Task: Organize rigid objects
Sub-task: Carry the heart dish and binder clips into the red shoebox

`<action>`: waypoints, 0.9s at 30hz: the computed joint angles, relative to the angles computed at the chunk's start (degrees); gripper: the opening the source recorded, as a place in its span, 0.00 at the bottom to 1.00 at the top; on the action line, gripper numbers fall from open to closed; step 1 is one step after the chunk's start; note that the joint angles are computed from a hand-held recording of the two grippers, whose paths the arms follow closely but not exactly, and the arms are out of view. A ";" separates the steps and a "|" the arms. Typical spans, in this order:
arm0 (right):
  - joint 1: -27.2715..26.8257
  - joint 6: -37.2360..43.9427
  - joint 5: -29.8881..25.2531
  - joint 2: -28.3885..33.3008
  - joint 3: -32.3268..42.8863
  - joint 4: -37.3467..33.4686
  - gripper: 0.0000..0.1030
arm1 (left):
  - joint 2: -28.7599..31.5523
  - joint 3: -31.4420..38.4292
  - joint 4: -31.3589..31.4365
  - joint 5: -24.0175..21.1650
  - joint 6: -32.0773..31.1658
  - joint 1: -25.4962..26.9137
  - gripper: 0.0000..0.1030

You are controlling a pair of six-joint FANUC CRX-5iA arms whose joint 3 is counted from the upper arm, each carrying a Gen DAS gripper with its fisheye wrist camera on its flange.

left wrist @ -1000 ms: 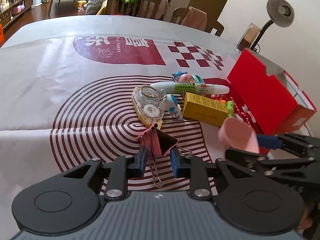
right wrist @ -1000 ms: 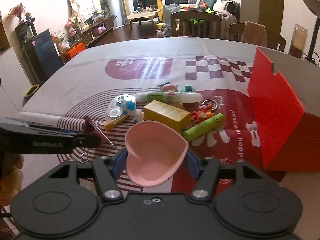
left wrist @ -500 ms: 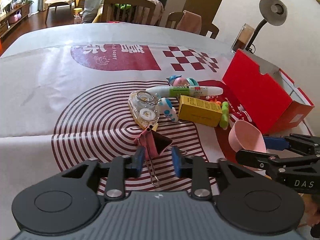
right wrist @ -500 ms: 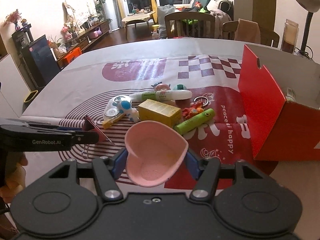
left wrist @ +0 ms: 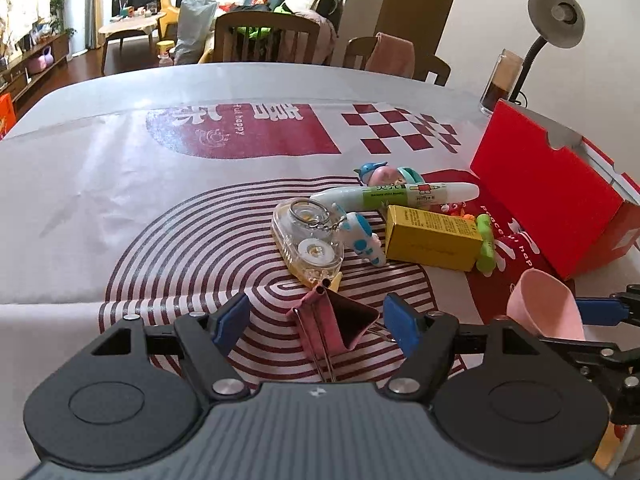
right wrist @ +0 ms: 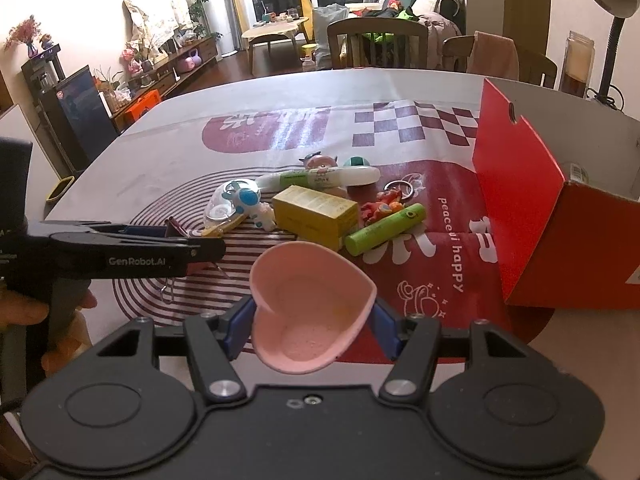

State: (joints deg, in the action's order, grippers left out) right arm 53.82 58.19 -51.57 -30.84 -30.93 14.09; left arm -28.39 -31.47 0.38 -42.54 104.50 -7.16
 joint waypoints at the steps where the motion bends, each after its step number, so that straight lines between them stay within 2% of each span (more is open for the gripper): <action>1: 0.00 -0.14 -0.04 -0.09 -0.04 0.03 0.59 | -0.11 -0.23 0.24 0.28 -0.35 0.12 0.69; 4: -0.20 -0.01 -0.14 -0.15 -0.03 0.08 0.59 | -0.22 -0.67 1.35 0.96 -0.82 0.58 0.59; 8: -0.50 -0.37 -0.05 -0.24 -0.08 0.16 0.59 | -0.02 -0.84 2.52 1.36 -2.31 0.54 0.41; 14: -0.64 -0.79 -0.05 -0.38 0.15 0.35 0.59 | 1.16 1.75 -2.68 -0.29 1.42 -2.26 0.35; 16: -0.90 -0.61 -0.56 -0.33 0.55 0.39 0.59 | 1.47 2.40 -3.28 -0.99 1.65 -2.63 0.24; 27: -4.63 2.90 -6.08 -0.84 5.56 -1.24 0.59 | -0.87 1.74 3.08 -4.05 -1.12 -0.02 0.23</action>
